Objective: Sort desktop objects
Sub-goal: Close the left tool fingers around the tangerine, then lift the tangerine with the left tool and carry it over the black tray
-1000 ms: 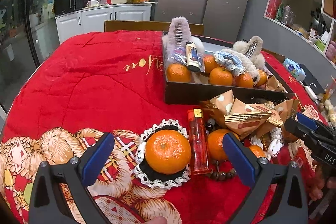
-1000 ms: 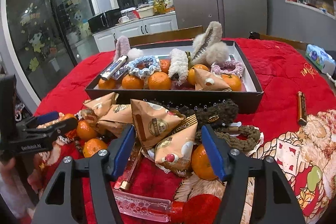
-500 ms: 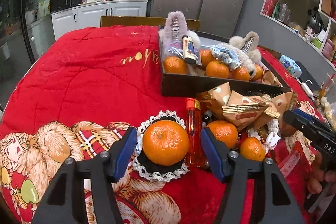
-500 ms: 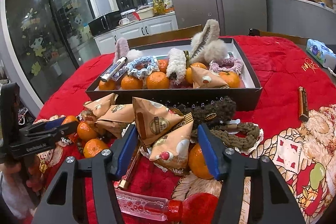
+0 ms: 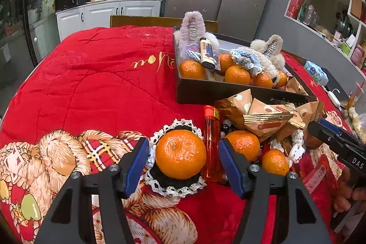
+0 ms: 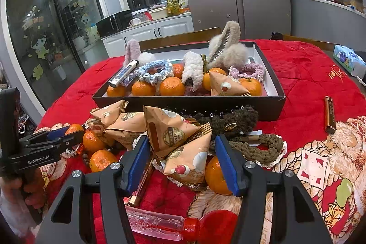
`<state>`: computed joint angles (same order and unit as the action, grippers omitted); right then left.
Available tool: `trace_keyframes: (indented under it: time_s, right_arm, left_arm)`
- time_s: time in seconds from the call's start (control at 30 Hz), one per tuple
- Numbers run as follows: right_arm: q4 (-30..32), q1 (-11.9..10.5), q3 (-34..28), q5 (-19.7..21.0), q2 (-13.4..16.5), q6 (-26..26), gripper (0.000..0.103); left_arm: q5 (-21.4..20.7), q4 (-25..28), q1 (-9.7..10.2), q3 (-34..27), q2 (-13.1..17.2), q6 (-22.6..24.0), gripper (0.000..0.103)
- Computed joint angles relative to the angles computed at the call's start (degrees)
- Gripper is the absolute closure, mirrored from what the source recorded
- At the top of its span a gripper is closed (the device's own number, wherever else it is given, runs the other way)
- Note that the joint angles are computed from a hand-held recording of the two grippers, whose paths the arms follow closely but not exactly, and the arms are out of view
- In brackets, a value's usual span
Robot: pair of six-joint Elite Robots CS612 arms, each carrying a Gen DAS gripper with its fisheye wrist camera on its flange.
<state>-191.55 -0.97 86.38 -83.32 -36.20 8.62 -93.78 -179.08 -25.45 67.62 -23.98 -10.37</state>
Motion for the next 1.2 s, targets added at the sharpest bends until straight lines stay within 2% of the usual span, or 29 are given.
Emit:
trace_keyframes:
  time_s: [0.03, 0.07, 0.1, 0.17, 0.43, 0.47, 0.5, 0.7, 0.87, 1.1, 1.2]
  right_arm:
    - [0.0, 0.0, -0.1, 0.1, 0.0, 0.0, 0.046]
    - [0.0, 0.0, -0.1, 0.2, 0.0, 0.1, 0.046]
    - [0.0, 0.0, -0.1, 0.2, 0.0, 0.1, 0.046]
    - [0.0, 0.0, -0.1, 0.2, 0.1, 0.1, 0.046]
    - [0.0, -0.1, 0.0, 0.1, 0.0, 0.0, 0.046]
    - [0.0, -0.1, 0.0, 0.1, 0.0, 0.0, 0.047]
    - [-0.2, 0.0, 0.0, 0.0, 0.0, 0.1, 0.051]
    - [0.9, 0.1, 0.0, 0.2, -0.1, -0.8, 0.068]
    - [0.3, 0.4, 0.6, -1.1, -0.5, -1.3, 0.073]
    - [-0.3, -0.7, 1.8, 1.9, -1.4, 2.3, 0.079]
    - [-1.3, -0.6, 2.2, 2.0, -1.6, 2.3, 0.080]
  left_arm:
    - [0.0, -0.6, 0.03, 0.1, 0.0, -0.2, 0.043]
    - [0.2, -1.0, 0.05, 0.3, 0.0, -0.6, 0.054]
    - [1.0, -1.2, 0.01, 0.4, -0.1, -1.1, 0.054]
    - [0.1, -1.0, 0.26, 0.2, 0.0, -1.7, 0.054]
    - [0.8, -1.5, 0.06, 0.8, -0.3, -1.1, 0.055]
    - [0.8, -1.7, 0.06, 0.9, -0.3, -1.1, 0.060]
    - [0.8, -2.5, 0.05, 1.1, -0.3, -0.9, 0.063]
    - [2.0, -2.7, -0.29, 1.6, -0.7, 0.8, 0.063]
    - [0.5, -2.8, 0.17, 1.9, -1.0, -0.8, 0.063]
    - [1.4, -6.3, 0.16, 3.4, -2.1, -1.2, 0.063]
    - [1.4, -7.9, 0.08, 4.4, -2.8, -1.3, 0.063]
